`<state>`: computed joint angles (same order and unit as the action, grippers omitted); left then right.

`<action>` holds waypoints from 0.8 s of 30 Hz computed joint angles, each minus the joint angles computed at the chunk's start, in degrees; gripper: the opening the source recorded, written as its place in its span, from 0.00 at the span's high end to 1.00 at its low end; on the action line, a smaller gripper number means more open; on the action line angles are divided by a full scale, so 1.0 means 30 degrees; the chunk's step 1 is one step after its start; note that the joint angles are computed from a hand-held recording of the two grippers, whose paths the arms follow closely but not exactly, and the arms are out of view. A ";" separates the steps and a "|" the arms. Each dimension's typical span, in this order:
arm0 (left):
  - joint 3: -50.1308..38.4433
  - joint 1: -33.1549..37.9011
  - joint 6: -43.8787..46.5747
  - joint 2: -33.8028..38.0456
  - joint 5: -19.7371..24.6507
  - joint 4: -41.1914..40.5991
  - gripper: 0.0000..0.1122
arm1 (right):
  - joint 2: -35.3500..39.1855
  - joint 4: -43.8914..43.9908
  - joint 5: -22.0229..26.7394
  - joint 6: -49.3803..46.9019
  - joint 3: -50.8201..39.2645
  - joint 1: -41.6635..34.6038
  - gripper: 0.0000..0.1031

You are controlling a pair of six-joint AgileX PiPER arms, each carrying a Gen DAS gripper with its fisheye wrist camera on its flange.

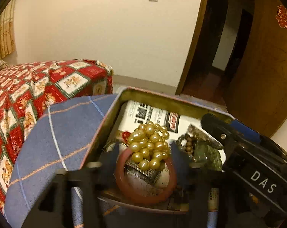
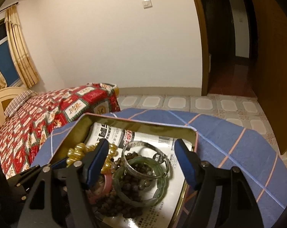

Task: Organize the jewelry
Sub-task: 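Carry the silver bangle and gold pearls into the tin and release both, then move both open tools back from the tin to the pearl and bead strands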

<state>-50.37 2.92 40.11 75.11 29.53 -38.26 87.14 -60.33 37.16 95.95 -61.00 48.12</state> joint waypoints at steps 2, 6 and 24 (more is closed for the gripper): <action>0.0398 -0.0037 0.0625 -0.0532 -0.0611 -0.0407 0.38 | -0.0097 -0.0408 0.0272 0.0457 0.0056 0.0163 0.27; 0.0658 -0.0401 0.0495 -0.0748 -0.1209 -0.0006 0.38 | -0.0477 -0.0709 0.0403 0.1227 0.0507 0.0277 0.27; 0.2447 0.1325 0.0888 -0.4590 0.0853 0.0875 0.38 | -0.3267 0.0690 0.1568 0.1282 0.2438 0.2714 0.25</action>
<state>-43.03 6.90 42.77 61.34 32.09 -35.64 77.34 -58.26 41.87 99.80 -53.68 56.26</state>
